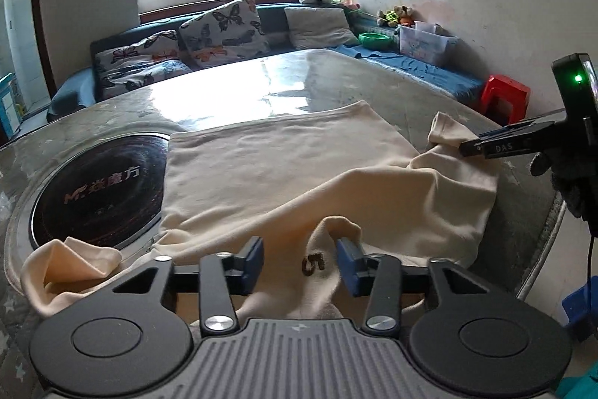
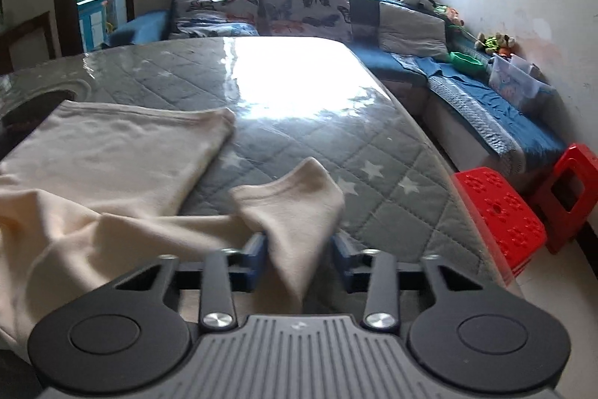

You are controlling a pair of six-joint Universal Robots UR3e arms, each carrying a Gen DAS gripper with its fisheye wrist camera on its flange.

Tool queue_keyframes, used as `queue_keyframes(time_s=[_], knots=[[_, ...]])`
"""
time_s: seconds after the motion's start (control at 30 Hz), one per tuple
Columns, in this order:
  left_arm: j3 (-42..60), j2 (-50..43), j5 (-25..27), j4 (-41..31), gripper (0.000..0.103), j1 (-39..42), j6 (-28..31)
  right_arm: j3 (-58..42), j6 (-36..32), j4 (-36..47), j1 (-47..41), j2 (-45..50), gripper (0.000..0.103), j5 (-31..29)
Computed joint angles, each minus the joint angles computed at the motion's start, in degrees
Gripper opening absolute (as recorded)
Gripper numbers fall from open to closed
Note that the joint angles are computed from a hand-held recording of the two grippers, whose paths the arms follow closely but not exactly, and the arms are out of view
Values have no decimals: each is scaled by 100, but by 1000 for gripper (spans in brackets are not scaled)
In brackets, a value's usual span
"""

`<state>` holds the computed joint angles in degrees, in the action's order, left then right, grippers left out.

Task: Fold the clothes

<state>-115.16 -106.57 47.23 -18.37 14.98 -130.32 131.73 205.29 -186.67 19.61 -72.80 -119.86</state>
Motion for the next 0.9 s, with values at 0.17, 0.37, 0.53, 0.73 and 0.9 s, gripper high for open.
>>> queue_keyframes(time_s=[0.17, 0.37, 0.53, 0.73, 0.9], knots=[[47, -46, -21, -196, 15, -27, 207, 208, 288, -123, 40, -66, 9, -268], [35, -84, -36, -178, 12, -33, 231, 582, 821, -52, 57, -343, 7, -741], [-46, -2, -120, -272, 9, 55, 332, 978, 1381, 307, 26, -687, 7, -917], [-225, 215, -252, -386, 7, 183, 448, 970, 1300, 388, 268, -987, 14, -910], [-682, 997, -693, -1308, 7, 702, 1380, 474, 672, 364, 651, -1014, 30, -595]])
